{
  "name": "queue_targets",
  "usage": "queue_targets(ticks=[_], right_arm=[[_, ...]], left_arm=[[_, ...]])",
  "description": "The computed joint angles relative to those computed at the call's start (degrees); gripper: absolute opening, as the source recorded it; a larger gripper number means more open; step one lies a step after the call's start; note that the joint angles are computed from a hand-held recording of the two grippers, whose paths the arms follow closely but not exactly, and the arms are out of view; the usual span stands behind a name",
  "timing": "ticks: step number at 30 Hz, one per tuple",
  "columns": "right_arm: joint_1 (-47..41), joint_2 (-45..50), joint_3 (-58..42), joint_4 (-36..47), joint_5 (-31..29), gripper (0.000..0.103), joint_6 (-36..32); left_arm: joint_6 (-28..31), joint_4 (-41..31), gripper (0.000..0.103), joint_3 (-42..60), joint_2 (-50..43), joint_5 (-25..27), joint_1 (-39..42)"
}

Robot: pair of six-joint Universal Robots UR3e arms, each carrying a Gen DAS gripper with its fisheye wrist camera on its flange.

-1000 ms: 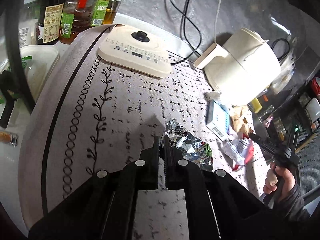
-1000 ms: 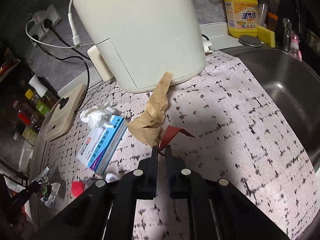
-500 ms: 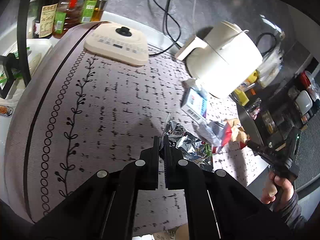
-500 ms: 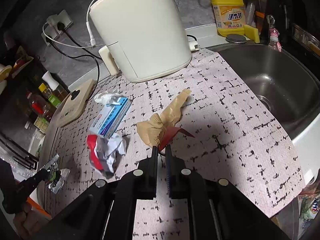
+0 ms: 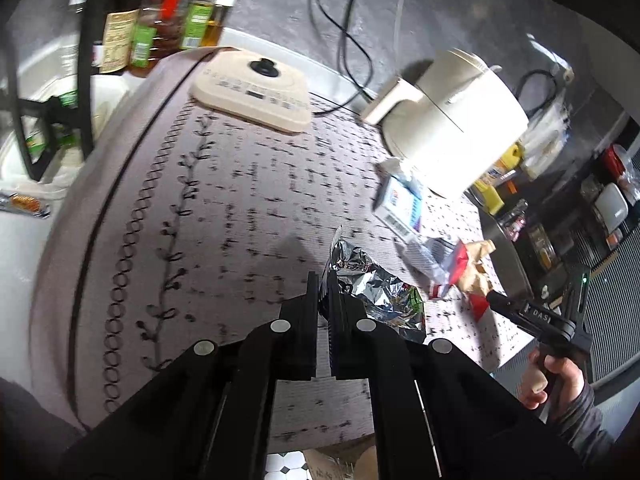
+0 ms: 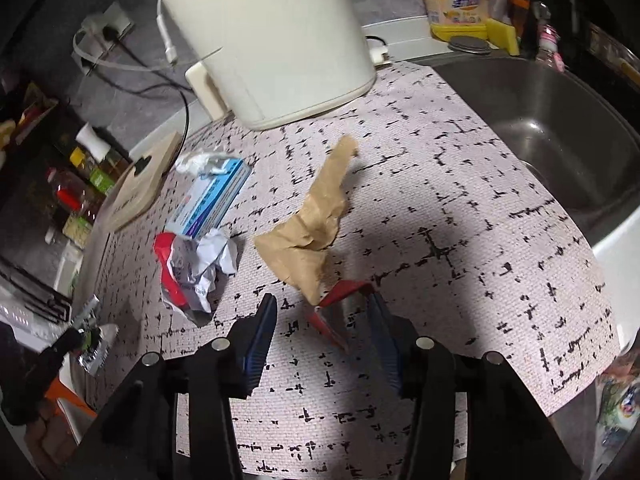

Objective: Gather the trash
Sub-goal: 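Grasp the red plastic piece with the right tool while the left tool holds the foil bag, then carry the foil bag and red piece down over the bin with both tools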

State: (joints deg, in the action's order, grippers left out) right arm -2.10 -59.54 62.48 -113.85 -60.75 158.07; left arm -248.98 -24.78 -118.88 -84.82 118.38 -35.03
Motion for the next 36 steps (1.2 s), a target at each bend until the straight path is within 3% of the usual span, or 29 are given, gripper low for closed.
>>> queue_targets(ticks=[3,6,7,16,25,36], right_arm=[[2.6,1.6,-1.3,0.0,-3.9,0.045,-1.6],[3.5,3.3,-2.7,1.7,-4.9,0.005,-1.5],[3.5,3.2,-2.5,1.6,-4.6,0.003,-1.3],[-0.1,-4.8,4.7,0.7,0.5,0.003,-3.6],[-7.9,-13.5,11.8,3.6,3.6,0.003,-8.2],[-24.7,-28.3,25.4,14.3,8.4,0.003,-22.7]], left_arm=[[-1.6,-0.4,0.005,-2.5,2.1,0.3,0.2],[-2.2,-0.4,0.005,-3.9,3.1,0.1,0.7],[-2.2,-0.4,0.005,-4.0,3.2,0.1,0.7],[0.4,-1.0,0.005,1.7,-0.9,-0.2,0.1],[-2.1,-7.1,0.005,12.9,-6.7,6.1,-7.1],[-7.8,-17.1,0.005,29.8,-18.3,9.4,-17.4]])
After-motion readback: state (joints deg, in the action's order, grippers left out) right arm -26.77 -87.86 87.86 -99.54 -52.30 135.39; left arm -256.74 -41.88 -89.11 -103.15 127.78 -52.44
